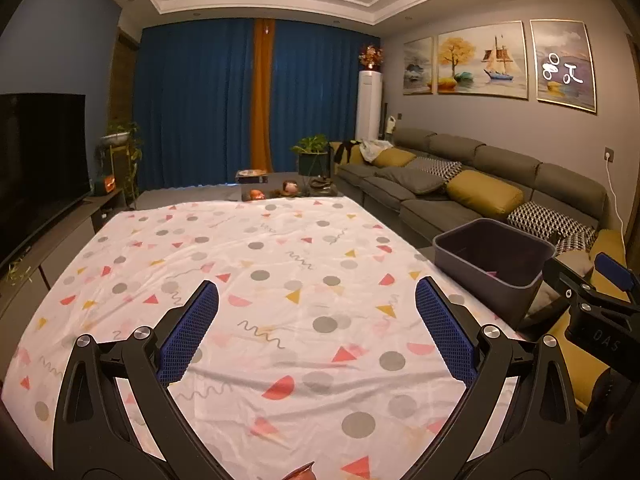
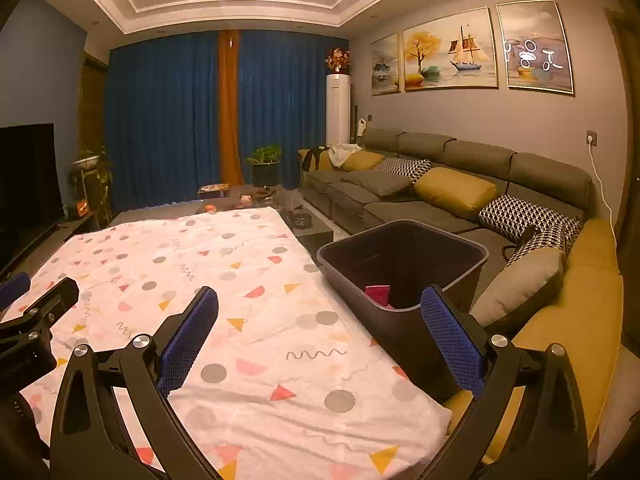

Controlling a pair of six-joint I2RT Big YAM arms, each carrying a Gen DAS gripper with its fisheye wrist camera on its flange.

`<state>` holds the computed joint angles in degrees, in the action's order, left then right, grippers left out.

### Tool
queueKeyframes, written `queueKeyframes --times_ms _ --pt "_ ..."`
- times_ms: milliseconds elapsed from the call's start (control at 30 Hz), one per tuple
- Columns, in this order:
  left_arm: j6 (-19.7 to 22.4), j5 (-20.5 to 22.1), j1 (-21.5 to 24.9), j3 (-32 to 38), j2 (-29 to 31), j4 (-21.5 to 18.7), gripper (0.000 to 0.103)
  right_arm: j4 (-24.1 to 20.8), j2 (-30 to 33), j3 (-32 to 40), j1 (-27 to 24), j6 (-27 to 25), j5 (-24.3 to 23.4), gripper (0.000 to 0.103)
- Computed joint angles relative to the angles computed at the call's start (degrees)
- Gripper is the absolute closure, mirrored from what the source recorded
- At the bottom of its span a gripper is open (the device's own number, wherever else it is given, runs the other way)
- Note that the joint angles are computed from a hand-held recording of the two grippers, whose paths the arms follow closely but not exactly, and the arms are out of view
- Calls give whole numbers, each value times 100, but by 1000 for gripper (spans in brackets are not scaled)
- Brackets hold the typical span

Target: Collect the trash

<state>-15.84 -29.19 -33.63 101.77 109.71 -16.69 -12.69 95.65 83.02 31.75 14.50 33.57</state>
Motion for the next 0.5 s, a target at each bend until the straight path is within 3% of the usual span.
queueKeyframes --times_ms 500 --pt "-28 -37 -40 -227 -170 109 6 212 -176 -226 56 -41 -67 6"
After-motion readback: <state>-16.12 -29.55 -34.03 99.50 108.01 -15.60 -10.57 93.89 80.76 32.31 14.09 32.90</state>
